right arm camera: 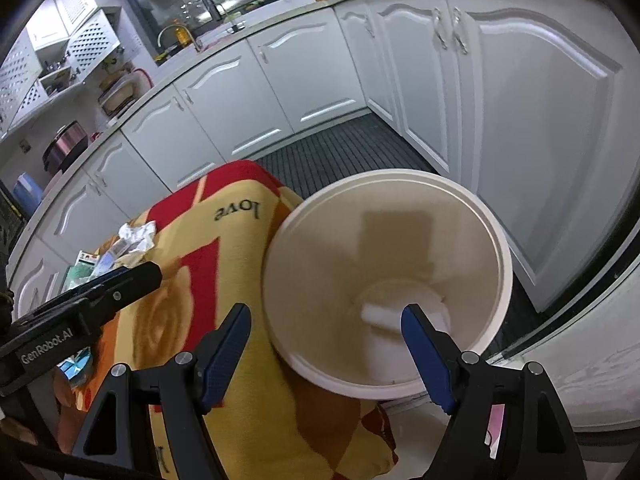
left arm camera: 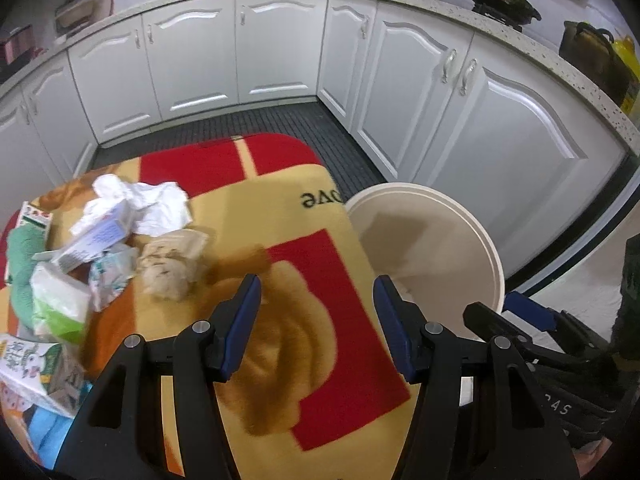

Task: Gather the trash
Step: 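Move both open tools back over the table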

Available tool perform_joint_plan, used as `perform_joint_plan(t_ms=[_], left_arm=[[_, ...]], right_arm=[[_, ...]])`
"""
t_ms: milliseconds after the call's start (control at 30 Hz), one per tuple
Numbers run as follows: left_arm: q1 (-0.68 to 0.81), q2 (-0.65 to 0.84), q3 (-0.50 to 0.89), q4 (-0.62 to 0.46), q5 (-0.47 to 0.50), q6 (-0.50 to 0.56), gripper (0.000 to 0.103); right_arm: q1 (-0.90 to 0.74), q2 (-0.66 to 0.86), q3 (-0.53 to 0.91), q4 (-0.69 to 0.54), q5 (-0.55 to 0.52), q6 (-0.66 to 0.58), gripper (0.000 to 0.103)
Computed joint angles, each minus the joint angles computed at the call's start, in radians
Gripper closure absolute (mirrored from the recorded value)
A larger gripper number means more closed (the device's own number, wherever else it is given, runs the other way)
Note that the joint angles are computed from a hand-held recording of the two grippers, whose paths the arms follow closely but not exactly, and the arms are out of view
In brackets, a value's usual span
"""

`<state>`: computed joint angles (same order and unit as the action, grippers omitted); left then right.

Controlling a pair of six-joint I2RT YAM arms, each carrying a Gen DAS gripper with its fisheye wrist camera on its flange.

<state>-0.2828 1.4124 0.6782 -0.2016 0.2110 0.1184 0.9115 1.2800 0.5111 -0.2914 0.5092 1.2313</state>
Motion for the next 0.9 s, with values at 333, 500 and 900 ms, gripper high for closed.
perform_joint_plan(t_ms=[333,500,900], left_arm=[[0.208,-0.098,0.003,-0.109,0.066,0.098,0.046],[0.355,-0.127,0.032,-0.159,0.109,0.179,0.046],[0.743,0.069,0.283,-0.273,0.212,0.372,0.046]], right_arm=[[0.067,0.092,0.139,-0.028,0.023,-0.036,0.028],[0.087,0.173,0.235,-0.011,0.01,-0.09,0.027],[0.092,0.433,0.488,0.078,-0.086,-0.243,0.027]])
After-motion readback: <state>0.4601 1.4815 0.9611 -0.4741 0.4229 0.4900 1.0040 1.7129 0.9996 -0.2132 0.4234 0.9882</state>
